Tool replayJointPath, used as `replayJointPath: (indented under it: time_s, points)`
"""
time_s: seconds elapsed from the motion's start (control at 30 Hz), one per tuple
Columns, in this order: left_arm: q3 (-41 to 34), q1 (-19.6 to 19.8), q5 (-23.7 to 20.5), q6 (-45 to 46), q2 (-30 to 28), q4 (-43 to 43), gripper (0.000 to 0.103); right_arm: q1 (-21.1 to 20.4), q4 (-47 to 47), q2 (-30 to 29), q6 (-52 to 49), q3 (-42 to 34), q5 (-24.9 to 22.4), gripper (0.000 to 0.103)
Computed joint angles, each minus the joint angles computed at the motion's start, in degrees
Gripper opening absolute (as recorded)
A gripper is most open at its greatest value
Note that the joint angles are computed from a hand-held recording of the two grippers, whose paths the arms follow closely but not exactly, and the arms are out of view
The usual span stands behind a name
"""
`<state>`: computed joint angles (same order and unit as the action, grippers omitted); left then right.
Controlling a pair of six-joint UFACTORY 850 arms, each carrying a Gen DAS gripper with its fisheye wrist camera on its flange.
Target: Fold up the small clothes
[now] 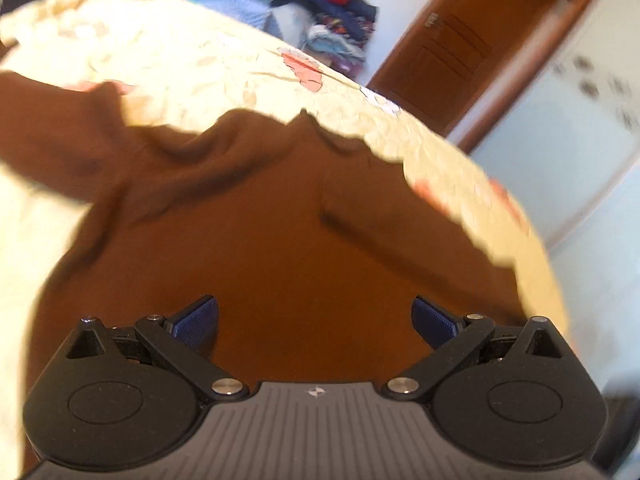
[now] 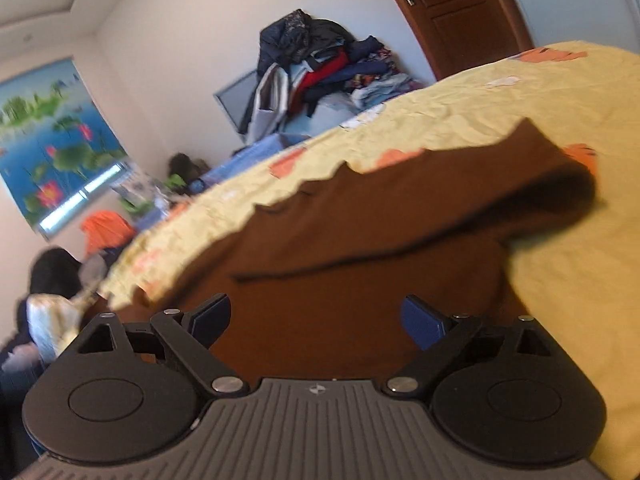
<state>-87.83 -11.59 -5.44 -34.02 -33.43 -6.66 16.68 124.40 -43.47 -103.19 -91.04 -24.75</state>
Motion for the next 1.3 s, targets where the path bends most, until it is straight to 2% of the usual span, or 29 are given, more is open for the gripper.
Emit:
replayJointPath:
  time_s: [0.03, 0.07, 0.13, 0.17, 0.2, 0.23, 0.27, 0.3, 0.33, 0.37, 0.43, 0.5, 0.6, 0.67, 0.73, 0.83, 0.93, 1.03, 1.1, 1.13, 1.2, 1.3]
  points:
    - [-3.70, 0.62, -1.26, 1.85, -2.45, -3.20, 0.103, -0.26, 1.74, 0.33, -0.66, 0.66, -1.49, 0.094]
    - [-8.90, 1.28, -3.90, 1.31, -5.87, -4.01, 0.103, -0.41, 2.45, 0.12, -0.83, 0.55, -2.37, 0.101]
    - [-20.39, 1.51, -12.03, -2.84, -12.93, -2.18, 0.102, -0.41, 1.08, -0.83, 1.22, -0.74, -2.18, 0.102]
    - [-26.30, 1.27, -15.88, -4.09, -16.61, -0.74, 0.096, -0.49, 1.37, -0.92, 1.14, -0.76, -2.59, 0.103]
    - [-30.21, 0.76, -17.88, -6.89, -19.17, 3.11, 0.096, -0.60, 1.29, -1.29, 1.40, -1.11, -3.03, 0.103]
    - [-33.69, 0.15, -19.27, -9.46, -21.12, 9.10, 0.090, -0.68, 1.23, -1.37, 1.52, -1.14, -3.39, 0.103]
    - [-39.56, -0.89, -23.05, -10.49, -24.48, 15.10, 0.066, -0.79, 1.72, -1.26, 0.95, -0.66, -3.99, 0.103]
    - [-45.56, -2.08, -26.94, -11.41, -28.19, 21.09, 0.047, -0.91, 1.90, -1.23, 0.71, -0.37, -4.48, 0.103]
    - [-49.76, -3.16, -30.86, -11.86, -30.68, 27.09, 0.018, -0.96, 1.82, -1.32, 0.85, -0.41, -4.72, 0.103]
    - [-51.55, -4.05, -33.17, -13.60, -31.84, 33.09, 0.008, -1.03, 1.70, -1.34, 1.04, -0.39, -4.95, 0.103]
    - [-47.95, -4.63, -31.72, -18.56, -29.79, 39.63, 0.005, -1.09, 1.70, -1.22, 1.03, -0.21, -5.19, 0.103]
    - [-38.87, -4.67, -28.22, -27.97, -24.16, 50.72, 0.005, -1.14, 1.78, -1.12, 1.00, -0.01, -5.44, 0.103]
    - [-27.84, -4.51, -28.89, -42.32, -17.52, 68.71, 0.005, -1.29, 1.73, -1.15, 1.43, 0.07, -6.17, 0.103]
    - [-21.13, -3.61, -29.58, -49.59, -13.50, 76.35, 0.005, -1.34, 1.71, -1.20, 1.61, 0.08, -6.53, 0.103]
    - [-19.08, -2.28, -30.69, -47.73, -12.35, 75.18, 0.005, -1.34, 1.63, -1.20, 1.72, 0.05, -6.63, 0.103]
    - [-17.79, -0.86, -34.96, -44.60, -12.90, 71.61, 0.004, -1.31, 1.67, -1.19, 1.64, 0.06, -6.55, 0.103]
    - [-14.82, -0.61, -37.17, -48.25, -11.88, 73.49, 0.002, -1.25, 1.70, -1.09, 1.37, 0.19, -6.38, 0.103]
    - [-14.86, -1.04, -39.55, -46.95, -11.71, 72.27, 0.003, -1.06, 1.78, -0.86, 0.98, 0.36, -5.83, 0.103]
    - [-11.97, -1.86, -41.80, -51.41, -9.26, 74.76, 0.003, -0.93, 1.32, -0.77, 0.96, 0.27, -5.26, 0.103]
    - [-10.70, -2.17, -41.63, -53.63, -7.91, 75.60, 0.003, -0.86, 0.88, -0.73, 1.13, 0.16, -4.90, 0.103]
    - [-6.84, -2.49, -36.76, -58.57, -4.46, 79.40, 0.003, -0.58, -0.23, -0.38, 1.56, 0.09, -3.58, 0.103]
    - [-7.60, -2.98, -33.53, -53.63, -4.63, 78.30, 0.008, -0.01, -0.14, -0.23, 0.08, -0.08, -1.69, 0.103]
